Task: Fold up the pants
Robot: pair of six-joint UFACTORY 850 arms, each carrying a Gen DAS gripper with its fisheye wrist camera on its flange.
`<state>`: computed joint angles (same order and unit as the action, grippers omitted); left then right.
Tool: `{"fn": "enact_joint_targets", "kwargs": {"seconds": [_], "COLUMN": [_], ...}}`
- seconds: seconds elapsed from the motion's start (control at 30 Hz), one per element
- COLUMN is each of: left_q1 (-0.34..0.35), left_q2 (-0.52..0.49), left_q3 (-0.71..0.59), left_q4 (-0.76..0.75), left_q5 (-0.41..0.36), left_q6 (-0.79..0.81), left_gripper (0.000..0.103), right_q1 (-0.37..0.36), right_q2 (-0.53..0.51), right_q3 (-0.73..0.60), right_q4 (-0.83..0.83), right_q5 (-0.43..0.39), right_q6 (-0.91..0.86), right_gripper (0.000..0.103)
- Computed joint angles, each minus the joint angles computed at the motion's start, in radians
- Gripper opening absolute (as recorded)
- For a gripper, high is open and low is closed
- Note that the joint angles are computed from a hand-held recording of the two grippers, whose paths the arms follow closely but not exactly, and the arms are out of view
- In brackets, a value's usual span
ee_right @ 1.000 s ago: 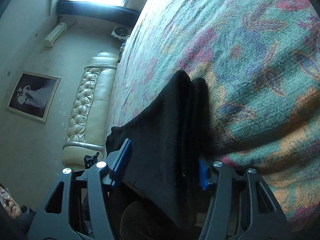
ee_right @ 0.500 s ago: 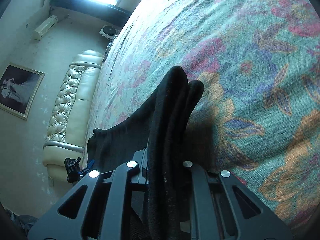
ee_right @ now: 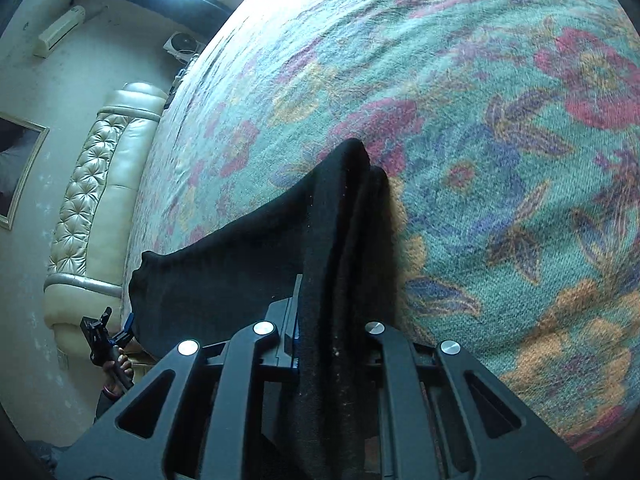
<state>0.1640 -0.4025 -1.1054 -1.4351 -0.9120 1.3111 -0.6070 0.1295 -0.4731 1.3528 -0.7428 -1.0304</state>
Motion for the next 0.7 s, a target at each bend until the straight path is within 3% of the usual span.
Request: {"fn": "enact_joint_targets", "kwargs": {"seconds": [0.13,0.27,0.37,0.53,0.7], "left_q1": [0.024,0.028,0.044,0.059,0.033], "left_q2": [0.006,0.008,-0.02,-0.036,-0.034], "left_q3": [-0.003,-0.024,-0.044,-0.041,-0.049], "left_q4": [0.029,0.098,0.12,0.107,0.152], "left_q5": [0.033,0.121,0.096,0.066,0.114], "left_q6": [-0.021,-0.069,-0.09,-0.034,-0.003], "left_gripper": [0.091,0.091,0.091,0.091,0.092], "right_q1": [0.012,0.051,0.088,0.207,0.352], "right_q2": [0.051,0.122,0.167,0.237,0.26], "right_q3": [0.011,-0.013,-0.041,-0.102,-0.2], "right_q4": [-0.017,-0.085,-0.174,-0.342,-0.547], "right_q5": [0.023,0.05,0.076,0.149,0.204], "right_q6": [0.038,0.152,0.276,0.505,0.752], "right_gripper": [0.012,0.012,0.012,0.012,0.012]}}
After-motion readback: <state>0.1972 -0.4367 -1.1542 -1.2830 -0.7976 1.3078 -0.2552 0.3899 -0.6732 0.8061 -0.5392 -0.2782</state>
